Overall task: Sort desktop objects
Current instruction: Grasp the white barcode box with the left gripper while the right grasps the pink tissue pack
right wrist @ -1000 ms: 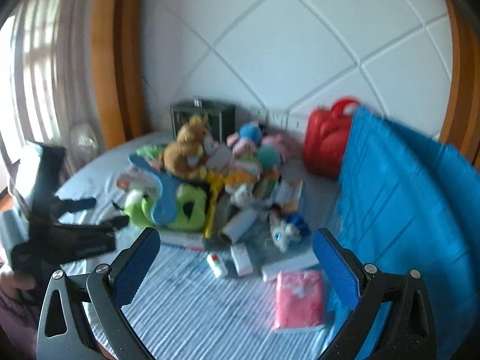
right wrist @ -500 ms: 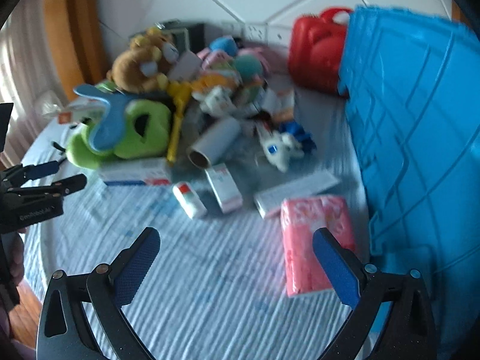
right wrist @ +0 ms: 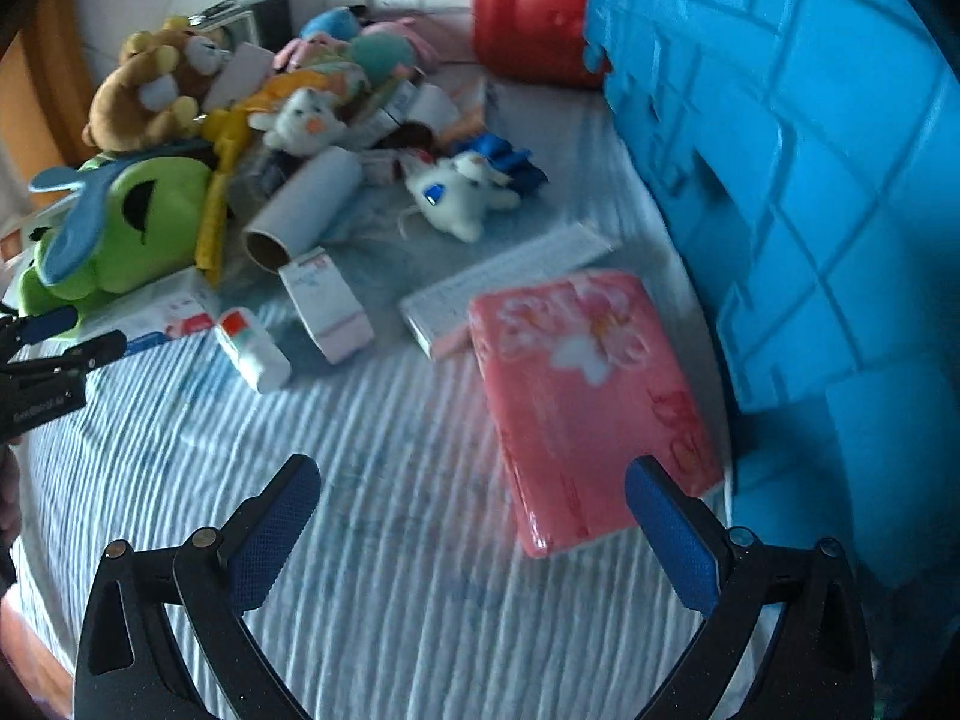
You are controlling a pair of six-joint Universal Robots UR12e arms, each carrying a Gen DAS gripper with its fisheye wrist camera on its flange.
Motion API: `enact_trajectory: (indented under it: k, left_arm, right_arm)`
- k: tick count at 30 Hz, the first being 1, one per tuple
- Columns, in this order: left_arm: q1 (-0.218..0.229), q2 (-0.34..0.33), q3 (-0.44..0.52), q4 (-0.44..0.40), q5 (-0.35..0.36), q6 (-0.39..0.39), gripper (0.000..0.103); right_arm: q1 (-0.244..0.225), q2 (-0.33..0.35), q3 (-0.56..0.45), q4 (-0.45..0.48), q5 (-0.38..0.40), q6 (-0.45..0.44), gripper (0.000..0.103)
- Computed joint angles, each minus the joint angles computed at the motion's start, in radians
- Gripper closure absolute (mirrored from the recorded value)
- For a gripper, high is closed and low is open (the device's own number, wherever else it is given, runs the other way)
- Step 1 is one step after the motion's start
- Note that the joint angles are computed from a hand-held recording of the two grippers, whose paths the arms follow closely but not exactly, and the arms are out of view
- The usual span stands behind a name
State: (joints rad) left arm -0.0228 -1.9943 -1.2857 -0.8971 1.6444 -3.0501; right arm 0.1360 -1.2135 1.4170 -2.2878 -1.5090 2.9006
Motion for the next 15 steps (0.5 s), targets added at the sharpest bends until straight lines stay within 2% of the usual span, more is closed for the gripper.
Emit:
enact_trajectory:
  k: [3, 8, 12, 15]
  left_arm:
    - [-0.007, -0.015, 0.009, 0.023, 0.020, 0.064, 0.029]
    - [-0.013, -0.036, 0.033, 0.002, 0.014, 0.135, 0.029]
    - [-0.014, -0.061, 0.076, -0.065, -0.002, 0.137, 0.029]
    - [-0.013, -0.069, 0.093, -0.103, -0.011, 0.126, 0.029]
  right_arm:
    - [0.003, -0.003, 0.009, 0.003, -0.036, 0.031, 0.000]
    - [-0.002, -0.005, 0.012, 0.027, -0.071, 0.112, 0.000]
    - [-0.014, 0.006, 0.002, 0.050, -0.031, 0.149, 0.000]
    - [-0.022, 0.015, -0.009, 0.059, 0.052, 0.143, 0.000]
